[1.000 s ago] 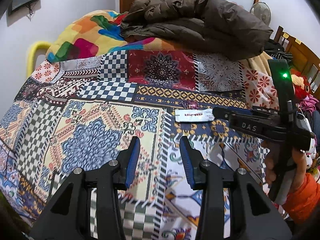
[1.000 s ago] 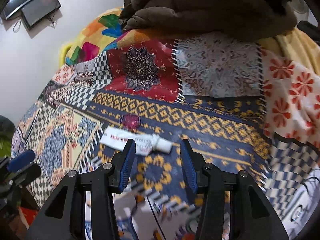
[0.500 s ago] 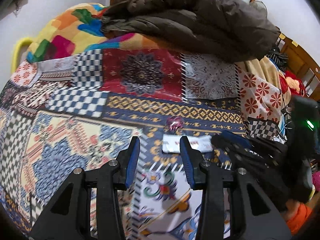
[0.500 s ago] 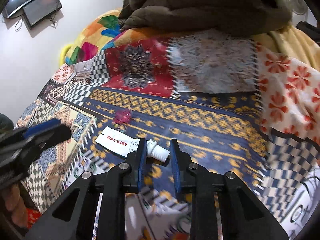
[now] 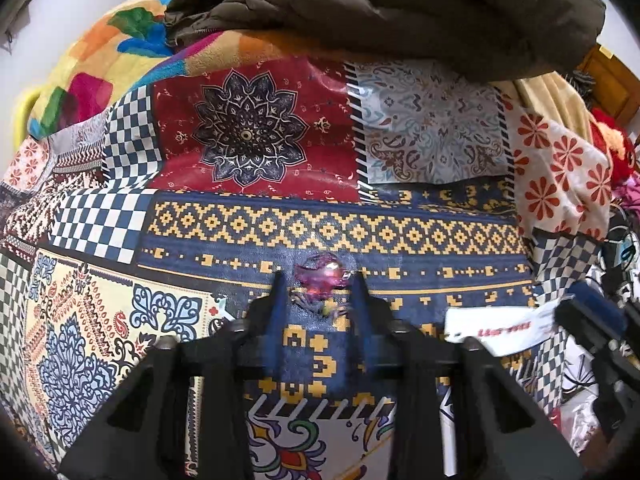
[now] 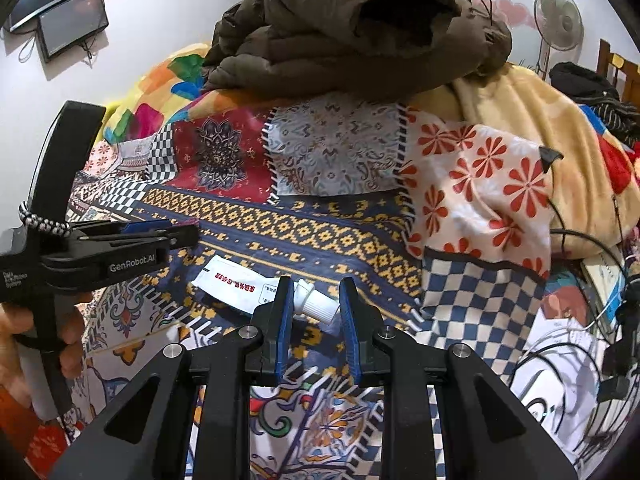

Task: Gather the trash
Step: 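Grasp the white tube with the right tool while the left grasps the pink wrapper, then lift the tube and pink wrapper and carry them over the bucket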

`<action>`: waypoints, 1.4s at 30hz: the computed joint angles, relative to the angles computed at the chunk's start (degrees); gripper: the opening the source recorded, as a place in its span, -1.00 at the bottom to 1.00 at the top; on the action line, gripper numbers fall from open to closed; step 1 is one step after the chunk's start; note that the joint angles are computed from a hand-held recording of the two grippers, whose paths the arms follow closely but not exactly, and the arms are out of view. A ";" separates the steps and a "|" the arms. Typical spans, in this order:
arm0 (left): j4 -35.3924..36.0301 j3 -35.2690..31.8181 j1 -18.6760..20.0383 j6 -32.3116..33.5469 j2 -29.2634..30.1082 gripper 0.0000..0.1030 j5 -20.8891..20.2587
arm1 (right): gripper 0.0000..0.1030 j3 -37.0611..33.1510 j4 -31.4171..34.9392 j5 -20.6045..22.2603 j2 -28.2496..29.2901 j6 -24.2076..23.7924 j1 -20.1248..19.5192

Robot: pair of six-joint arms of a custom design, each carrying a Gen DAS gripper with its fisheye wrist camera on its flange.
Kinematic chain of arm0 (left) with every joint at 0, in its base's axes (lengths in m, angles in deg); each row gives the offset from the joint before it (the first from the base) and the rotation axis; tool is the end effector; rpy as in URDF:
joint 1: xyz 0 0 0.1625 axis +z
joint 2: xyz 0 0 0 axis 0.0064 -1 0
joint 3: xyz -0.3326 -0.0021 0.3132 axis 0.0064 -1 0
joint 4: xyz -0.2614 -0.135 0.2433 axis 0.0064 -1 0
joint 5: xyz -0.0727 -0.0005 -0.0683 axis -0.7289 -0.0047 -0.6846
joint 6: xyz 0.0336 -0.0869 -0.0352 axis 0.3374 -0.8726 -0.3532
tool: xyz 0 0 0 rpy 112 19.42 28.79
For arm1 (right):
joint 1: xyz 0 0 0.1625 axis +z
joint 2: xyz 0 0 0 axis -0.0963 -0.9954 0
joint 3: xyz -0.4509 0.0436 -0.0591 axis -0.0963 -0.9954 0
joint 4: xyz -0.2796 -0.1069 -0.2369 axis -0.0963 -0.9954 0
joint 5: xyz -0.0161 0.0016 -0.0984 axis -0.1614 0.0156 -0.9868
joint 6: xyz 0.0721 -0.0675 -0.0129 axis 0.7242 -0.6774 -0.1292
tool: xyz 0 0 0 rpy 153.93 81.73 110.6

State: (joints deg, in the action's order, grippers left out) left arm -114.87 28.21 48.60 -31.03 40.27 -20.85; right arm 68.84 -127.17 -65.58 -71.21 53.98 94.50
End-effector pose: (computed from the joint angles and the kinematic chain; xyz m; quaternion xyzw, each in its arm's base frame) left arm -0.4304 -0.7955 -0.0387 0.2508 0.9048 -0.1685 0.3001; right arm 0.0750 -0.6125 0.3642 0.0972 -0.8831 0.3360 0.3128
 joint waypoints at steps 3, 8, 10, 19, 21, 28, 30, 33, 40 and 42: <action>0.18 1.01 0.36 -0.42 -0.89 -1.00 -2.75 | -0.59 -0.20 -0.07 -0.26 -0.22 0.14 0.14; -4.24 9.24 -0.27 -0.72 -5.59 -1.00 -4.35 | -0.59 0.25 0.22 -0.22 -1.00 1.80 0.91; -5.33 11.40 -0.89 0.04 -6.91 -1.00 -3.81 | -0.59 0.56 0.27 -0.24 -1.36 1.73 1.49; -11.29 21.85 -3.59 -0.18 -13.79 -1.00 -3.61 | -0.59 2.04 0.94 -1.43 -3.38 3.26 3.92; -11.84 24.25 -4.15 -0.98 -15.77 -1.00 -3.73 | -0.59 2.15 1.27 -2.13 -3.62 3.11 4.64; -16.08 36.32 -7.09 -2.57 -24.99 -1.00 -0.10 | -0.59 3.50 2.08 -4.33 -5.05 3.07 9.04; -16.69 39.62 -7.97 -3.43 -27.73 -1.00 1.04 | -0.59 4.01 2.17 -4.90 -5.33 3.12 10.66; -17.81 45.50 -9.68 -5.11 -32.71 -1.00 3.01 | -0.59 4.81 2.05 -5.82 -5.56 2.96 13.28; -16.97 58.25 -13.32 -11.26 -44.36 -1.00 6.76 | -0.59 6.93 2.85 -6.65 -5.45 4.97 19.70; -15.86 61.85 -14.44 -13.51 -48.08 -1.00 8.02 | -0.59 7.78 3.19 -6.38 -5.47 6.08 21.12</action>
